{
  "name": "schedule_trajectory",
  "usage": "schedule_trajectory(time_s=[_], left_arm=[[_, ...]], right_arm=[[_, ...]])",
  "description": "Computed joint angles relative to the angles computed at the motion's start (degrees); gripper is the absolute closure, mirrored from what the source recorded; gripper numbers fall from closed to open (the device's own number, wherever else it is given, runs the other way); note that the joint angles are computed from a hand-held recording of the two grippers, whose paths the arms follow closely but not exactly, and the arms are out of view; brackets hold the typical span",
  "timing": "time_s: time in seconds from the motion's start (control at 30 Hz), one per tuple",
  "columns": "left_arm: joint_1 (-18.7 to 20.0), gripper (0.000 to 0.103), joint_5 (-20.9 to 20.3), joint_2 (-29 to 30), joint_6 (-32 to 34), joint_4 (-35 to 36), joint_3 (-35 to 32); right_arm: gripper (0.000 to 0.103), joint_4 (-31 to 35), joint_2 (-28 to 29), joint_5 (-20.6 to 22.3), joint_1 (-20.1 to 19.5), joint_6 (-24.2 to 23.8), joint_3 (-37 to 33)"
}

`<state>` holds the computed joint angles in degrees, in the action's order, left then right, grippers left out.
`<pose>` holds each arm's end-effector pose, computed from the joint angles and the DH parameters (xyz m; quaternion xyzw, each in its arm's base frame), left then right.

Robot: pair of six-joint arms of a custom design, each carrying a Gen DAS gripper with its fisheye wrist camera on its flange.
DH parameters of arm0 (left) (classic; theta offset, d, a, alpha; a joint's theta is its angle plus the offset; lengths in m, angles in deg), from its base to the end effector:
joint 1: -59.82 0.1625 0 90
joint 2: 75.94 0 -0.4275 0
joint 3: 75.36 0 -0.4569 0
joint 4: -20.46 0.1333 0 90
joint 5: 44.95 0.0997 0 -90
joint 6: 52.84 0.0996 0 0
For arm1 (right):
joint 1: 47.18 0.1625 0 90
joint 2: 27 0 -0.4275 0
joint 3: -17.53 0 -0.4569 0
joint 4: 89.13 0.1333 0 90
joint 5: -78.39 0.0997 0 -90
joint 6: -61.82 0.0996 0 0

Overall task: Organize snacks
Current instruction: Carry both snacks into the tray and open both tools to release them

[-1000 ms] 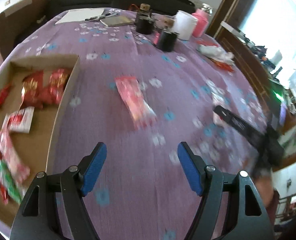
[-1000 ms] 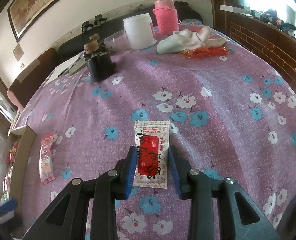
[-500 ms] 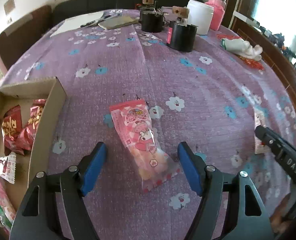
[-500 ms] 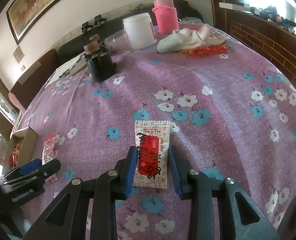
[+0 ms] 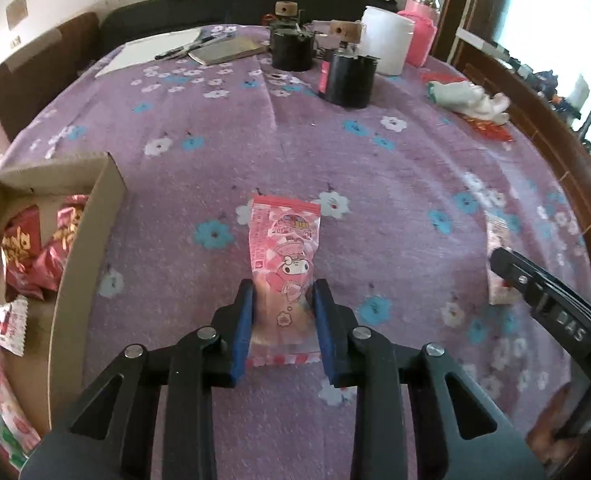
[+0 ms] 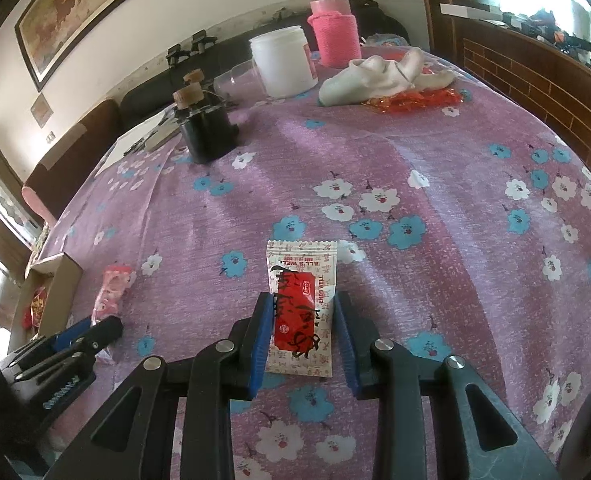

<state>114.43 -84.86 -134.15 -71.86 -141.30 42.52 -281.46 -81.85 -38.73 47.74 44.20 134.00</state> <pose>-0.1573 -0.5835 0.0899 0.0841 0.8981 -0.2773 0.3308 0.1387 -0.5869 0.1079 0.0981 -0.9098 0.3118 0.2559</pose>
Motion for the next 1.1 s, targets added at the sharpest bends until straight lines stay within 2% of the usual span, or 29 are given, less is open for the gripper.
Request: schedule_trajectory(time_s=[0.27, 0.33, 0.43, 0.57, 0.7, 0.8, 0.93, 1.03, 1.1], left_arm=[[-2.35, 0.077, -4.45, -5.93, -1.23, -5.09, 6.47], [-3.03, 0.077, -5.88, -8.78, -1.96, -6.57, 8.68], [-4.88, 0.077, -5.77, -13.92, -2.94, -9.37, 12.95], [-7.98, 0.077, -1.78, -22.08, -4.71, -11.06, 19.39], [-10.02, 0.077, 4.09, -30.03, -7.15, -8.51, 24.32], [-11.92, 0.077, 10.93, -36.78, -9.97, -4.09, 28.11], [-12.03, 0.077, 13.49, -45.78, -11.46, 3.37, 31.03], [-10.91, 0.077, 13.88, -49.53, -10.76, 6.96, 31.31], [-9.46, 0.077, 13.02, -51.03, -9.9, 7.88, 30.9]], right_arm=[[0.072, -1.69, -1.14, 5.08, -0.26, -1.29, 1.42], [0.072, -0.3, -1.89, 7.57, -0.75, -0.7, 1.67], [0.072, 1.36, -3.03, 11.49, -1.61, 0.08, 2.15], [0.072, 2.92, -3.74, 15.73, -2.23, -0.27, 2.57], [0.072, 3.03, -3.13, 15.68, -2.16, -0.46, 2.4], [0.072, 2.17, -3.01, 15.23, -2.19, -0.17, 2.56], [0.072, -0.5, -2.58, 13.13, -1.51, 0.06, 2.77], [0.072, 1.3, -2.81, 12.16, 0.11, 0.9, 2.78], [0.072, 2.9, -2.88, 13.02, 1.99, 1.2, 2.98]])
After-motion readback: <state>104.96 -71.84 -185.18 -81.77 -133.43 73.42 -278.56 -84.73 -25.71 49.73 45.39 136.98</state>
